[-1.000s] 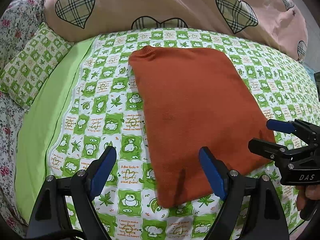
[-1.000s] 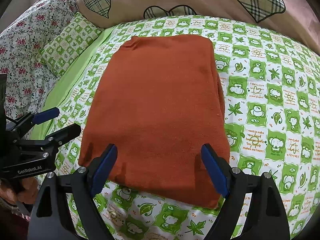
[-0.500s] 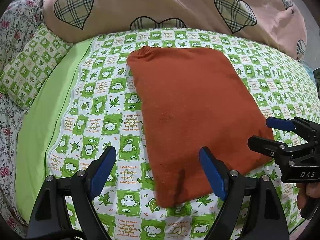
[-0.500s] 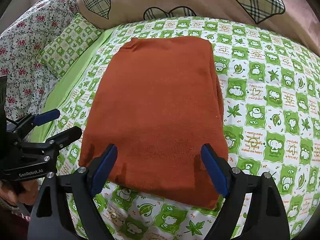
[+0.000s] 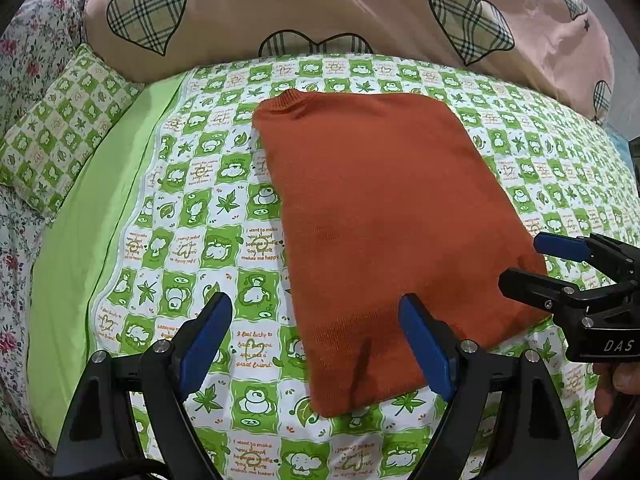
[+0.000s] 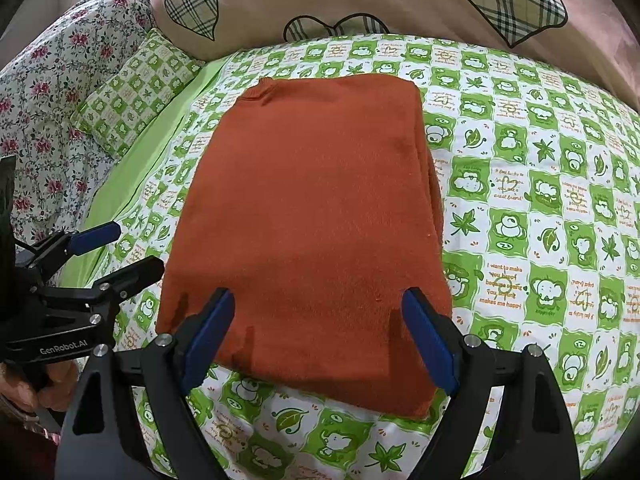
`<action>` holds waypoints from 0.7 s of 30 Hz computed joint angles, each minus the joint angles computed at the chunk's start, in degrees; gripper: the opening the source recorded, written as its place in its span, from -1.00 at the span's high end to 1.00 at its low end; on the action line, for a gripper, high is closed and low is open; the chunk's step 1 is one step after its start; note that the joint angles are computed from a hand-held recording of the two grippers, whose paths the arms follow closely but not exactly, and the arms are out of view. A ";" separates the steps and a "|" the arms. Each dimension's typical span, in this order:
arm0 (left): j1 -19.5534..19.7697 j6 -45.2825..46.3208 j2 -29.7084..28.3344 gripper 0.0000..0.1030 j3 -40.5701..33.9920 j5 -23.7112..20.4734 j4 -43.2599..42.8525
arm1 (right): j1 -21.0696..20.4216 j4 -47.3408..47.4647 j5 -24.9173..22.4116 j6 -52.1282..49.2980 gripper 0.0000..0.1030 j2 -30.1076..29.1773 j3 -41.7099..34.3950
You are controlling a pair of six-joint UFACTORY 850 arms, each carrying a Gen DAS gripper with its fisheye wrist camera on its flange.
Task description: Fold small clothes
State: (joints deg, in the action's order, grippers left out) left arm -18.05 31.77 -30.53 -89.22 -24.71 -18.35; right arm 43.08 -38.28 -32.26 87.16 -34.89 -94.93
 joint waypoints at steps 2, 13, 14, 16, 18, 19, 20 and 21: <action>-0.01 -0.10 0.05 -0.67 0.09 0.10 -0.06 | -0.02 -0.02 0.03 -0.08 -0.67 -0.01 -0.01; 0.08 -0.01 -0.41 -0.67 -0.57 -0.26 -0.28 | 0.05 -0.14 -0.18 0.27 -0.67 -0.06 -0.14; 0.09 -0.05 -0.48 -0.67 -0.67 -0.29 -0.30 | 0.00 -0.10 -0.18 0.13 -0.67 -0.07 -0.19; 0.13 0.00 -0.67 -0.67 -0.92 -0.44 -0.31 | -0.03 -0.12 -0.14 0.09 -0.67 -0.05 -0.16; 0.12 -0.04 -0.71 -0.67 -0.96 -0.38 -0.27 | -0.11 -0.02 -0.02 0.06 -0.67 -0.05 -0.15; 0.13 -0.01 -0.72 -0.67 -0.96 -0.33 -0.35 | -0.12 -0.03 -0.05 0.01 -0.67 -0.10 -0.25; 0.15 0.11 -0.76 -0.67 -1.02 -0.34 -0.48 | -0.29 0.11 0.07 -0.38 -0.67 -0.04 -0.22; 0.15 0.26 -0.84 -0.67 -1.14 -0.42 -0.61 | -0.32 0.03 -0.02 -0.39 -0.67 -0.10 -0.37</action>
State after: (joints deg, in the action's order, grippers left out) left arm -17.90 32.03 -31.37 -90.36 -25.13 -18.96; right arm 42.76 -38.25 -32.28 86.76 -34.99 -95.30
